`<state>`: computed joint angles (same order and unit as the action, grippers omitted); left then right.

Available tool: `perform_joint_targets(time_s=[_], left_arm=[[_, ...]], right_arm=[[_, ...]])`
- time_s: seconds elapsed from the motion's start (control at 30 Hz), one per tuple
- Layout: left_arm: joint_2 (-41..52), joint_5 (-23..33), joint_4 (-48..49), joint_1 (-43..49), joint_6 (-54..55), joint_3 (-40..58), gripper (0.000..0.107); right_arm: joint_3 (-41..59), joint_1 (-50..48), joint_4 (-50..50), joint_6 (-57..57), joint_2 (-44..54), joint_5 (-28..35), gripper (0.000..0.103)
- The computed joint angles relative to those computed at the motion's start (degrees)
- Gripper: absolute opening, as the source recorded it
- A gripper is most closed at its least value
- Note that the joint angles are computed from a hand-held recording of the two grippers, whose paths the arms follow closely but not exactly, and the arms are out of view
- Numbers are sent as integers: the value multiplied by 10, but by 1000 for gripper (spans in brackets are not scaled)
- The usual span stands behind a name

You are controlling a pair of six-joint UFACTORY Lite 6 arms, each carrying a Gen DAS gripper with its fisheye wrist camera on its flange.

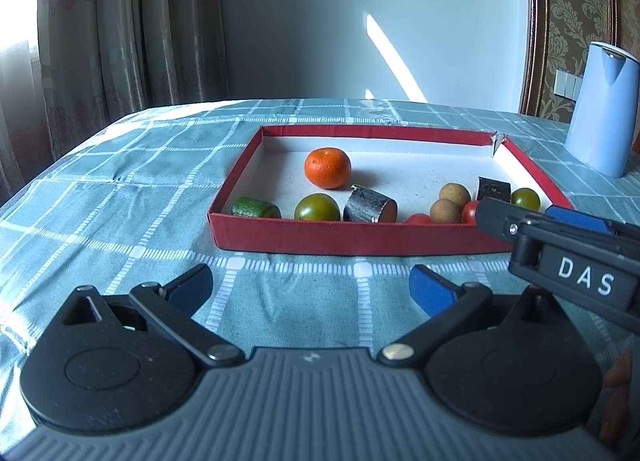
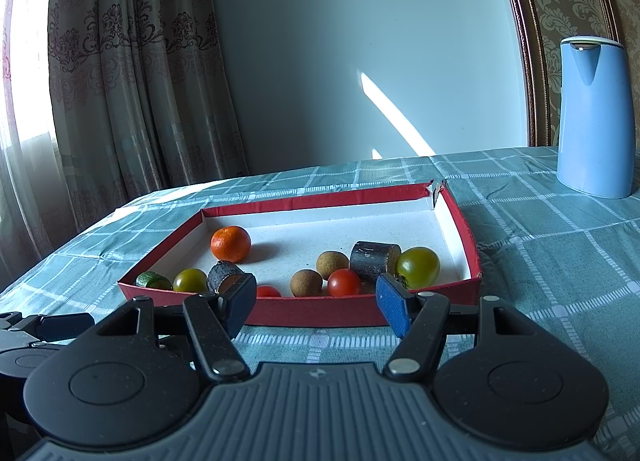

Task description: Organize fruits

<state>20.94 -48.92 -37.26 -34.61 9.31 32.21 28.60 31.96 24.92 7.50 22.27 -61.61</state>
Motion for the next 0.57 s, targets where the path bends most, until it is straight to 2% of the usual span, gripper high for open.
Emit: perform_joint_targets(time_s=[0.57], left_arm=[[4, -42, 3, -16, -1, -12, 103]], right_arm=[[0, 0, 0, 0, 0, 0, 66]])
